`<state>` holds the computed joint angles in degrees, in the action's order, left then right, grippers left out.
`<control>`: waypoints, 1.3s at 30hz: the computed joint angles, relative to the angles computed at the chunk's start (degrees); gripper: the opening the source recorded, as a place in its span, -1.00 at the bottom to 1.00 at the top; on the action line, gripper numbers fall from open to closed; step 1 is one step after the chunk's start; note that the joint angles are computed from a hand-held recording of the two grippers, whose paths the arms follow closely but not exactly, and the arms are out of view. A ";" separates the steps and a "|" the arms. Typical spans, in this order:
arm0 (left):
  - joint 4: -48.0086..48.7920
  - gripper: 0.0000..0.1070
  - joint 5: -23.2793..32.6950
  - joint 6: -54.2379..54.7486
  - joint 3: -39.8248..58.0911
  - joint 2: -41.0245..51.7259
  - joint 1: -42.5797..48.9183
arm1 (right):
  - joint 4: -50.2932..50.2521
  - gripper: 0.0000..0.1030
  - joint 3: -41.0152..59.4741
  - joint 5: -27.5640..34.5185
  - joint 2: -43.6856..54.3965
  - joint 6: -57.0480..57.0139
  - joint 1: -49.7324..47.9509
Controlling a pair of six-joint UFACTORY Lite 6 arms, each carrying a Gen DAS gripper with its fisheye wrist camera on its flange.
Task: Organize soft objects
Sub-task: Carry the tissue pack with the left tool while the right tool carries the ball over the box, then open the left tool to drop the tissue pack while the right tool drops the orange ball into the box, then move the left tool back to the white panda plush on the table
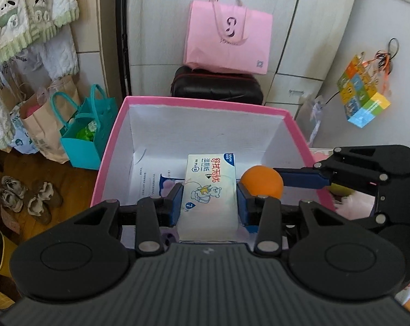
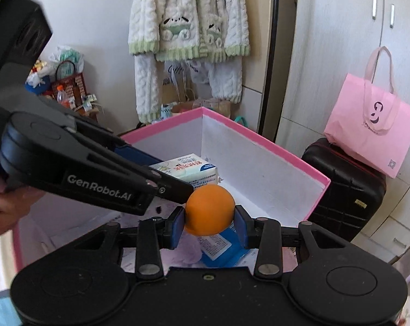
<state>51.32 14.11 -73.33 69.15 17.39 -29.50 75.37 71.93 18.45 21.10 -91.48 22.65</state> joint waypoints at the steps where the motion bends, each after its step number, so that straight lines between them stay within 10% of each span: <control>1: -0.87 -0.25 0.45 0.88 1.27 1.22 0.12 | -0.65 -0.13 1.06 -0.20 1.08 0.52 0.05; 8: 9.52 -0.22 0.16 -8.41 2.81 2.80 0.42 | -3.65 -0.10 7.05 1.02 7.18 5.03 -0.90; 11: 18.01 -0.04 0.24 -16.75 -0.22 -0.66 -0.57 | 2.45 -0.01 4.75 1.53 5.82 -0.60 -1.23; 13: 22.85 0.00 2.14 -20.80 -2.84 -3.52 -2.00 | 6.99 0.39 2.13 0.97 3.67 -5.09 -1.14; 19: 22.18 0.14 9.48 -18.61 -11.16 -14.00 -7.87 | 21.72 0.40 -8.94 2.51 -7.82 -19.31 -2.60; 39: 4.43 0.48 28.09 -6.51 -15.30 -32.60 -37.12 | -18.66 0.59 -41.04 18.27 -63.82 13.53 -17.11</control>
<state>55.75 42.20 -79.85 53.86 -15.21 -66.62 56.71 30.88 36.72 -42.72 -77.95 5.54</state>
